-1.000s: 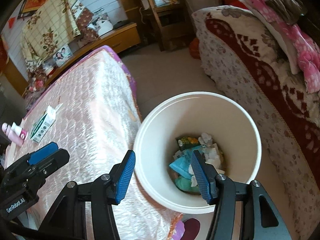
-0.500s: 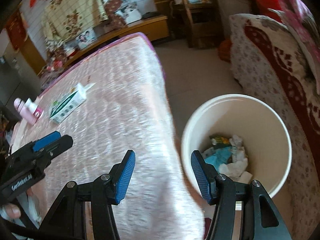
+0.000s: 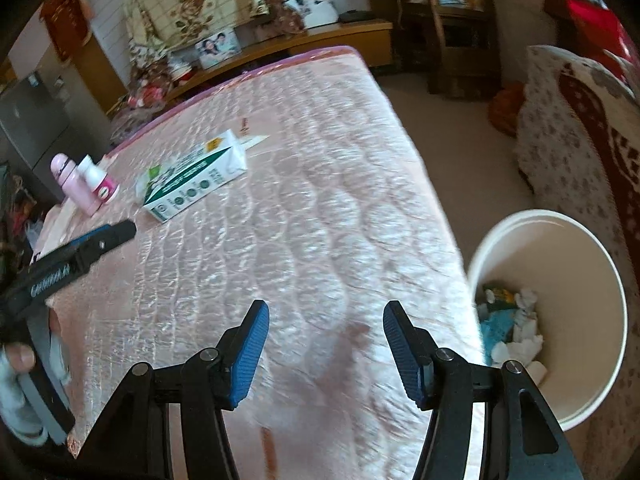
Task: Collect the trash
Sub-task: 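Move both tools back to the bed toward the tissue pack and milk carton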
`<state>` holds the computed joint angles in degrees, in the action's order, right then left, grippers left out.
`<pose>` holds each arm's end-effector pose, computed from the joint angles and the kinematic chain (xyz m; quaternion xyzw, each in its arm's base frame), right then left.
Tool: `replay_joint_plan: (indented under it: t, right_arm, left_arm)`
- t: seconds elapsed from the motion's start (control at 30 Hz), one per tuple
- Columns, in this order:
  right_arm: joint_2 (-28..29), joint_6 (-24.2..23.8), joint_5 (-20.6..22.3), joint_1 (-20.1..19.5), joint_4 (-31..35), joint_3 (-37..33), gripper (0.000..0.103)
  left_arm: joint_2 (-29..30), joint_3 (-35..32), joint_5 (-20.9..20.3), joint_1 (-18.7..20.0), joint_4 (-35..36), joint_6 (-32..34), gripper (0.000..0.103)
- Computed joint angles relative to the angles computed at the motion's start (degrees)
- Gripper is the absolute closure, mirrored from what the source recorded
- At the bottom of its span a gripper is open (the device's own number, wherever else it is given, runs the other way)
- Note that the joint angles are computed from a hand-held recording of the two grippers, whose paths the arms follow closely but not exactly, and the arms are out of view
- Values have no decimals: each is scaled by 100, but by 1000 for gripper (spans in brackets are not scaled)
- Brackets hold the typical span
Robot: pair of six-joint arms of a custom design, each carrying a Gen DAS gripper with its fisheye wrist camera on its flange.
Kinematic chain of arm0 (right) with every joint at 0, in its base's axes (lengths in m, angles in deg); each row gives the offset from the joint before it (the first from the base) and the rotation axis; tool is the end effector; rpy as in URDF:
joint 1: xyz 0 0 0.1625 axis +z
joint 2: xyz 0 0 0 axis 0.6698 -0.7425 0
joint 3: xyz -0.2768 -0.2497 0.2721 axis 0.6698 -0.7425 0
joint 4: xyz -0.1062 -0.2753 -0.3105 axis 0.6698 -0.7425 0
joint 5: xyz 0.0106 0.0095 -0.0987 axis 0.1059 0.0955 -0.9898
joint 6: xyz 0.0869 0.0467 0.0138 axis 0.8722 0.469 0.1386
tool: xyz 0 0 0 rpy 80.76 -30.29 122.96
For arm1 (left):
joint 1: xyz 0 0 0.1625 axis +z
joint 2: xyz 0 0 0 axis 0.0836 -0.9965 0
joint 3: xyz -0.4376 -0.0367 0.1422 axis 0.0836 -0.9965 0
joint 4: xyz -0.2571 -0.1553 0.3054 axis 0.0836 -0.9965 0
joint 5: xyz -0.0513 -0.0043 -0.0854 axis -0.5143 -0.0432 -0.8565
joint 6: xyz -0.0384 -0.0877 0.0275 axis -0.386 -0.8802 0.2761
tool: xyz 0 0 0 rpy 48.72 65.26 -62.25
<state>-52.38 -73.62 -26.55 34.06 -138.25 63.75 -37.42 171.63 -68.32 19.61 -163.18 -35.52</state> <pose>0.0255 -0.3597 0.2302 0.2310 -0.9350 0.1609 0.2157 -0.2310 -0.3396 0.0359 0.0128 0.8685 -0.3493 0.3514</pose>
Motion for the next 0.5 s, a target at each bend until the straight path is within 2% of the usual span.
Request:
replay_joint_plan:
  t: [0.13,0.33,0.37,0.5]
  right_arm:
    - [274,98,-13,172,13,-75,46]
    - [462,130,-8,297,27,-153,45]
    - [462,120,-6,300,39,-165,45]
    - [467,130,-1,293,29,-204,44]
  left_arm:
    - [-335,15,307,392,470,-370,45]
    - [-123,-306,484,1066,216,116,45]
    - [-61,-352,462,1130,100,220,46]
    - [319,-313,75,1131,-1252,1160,46]
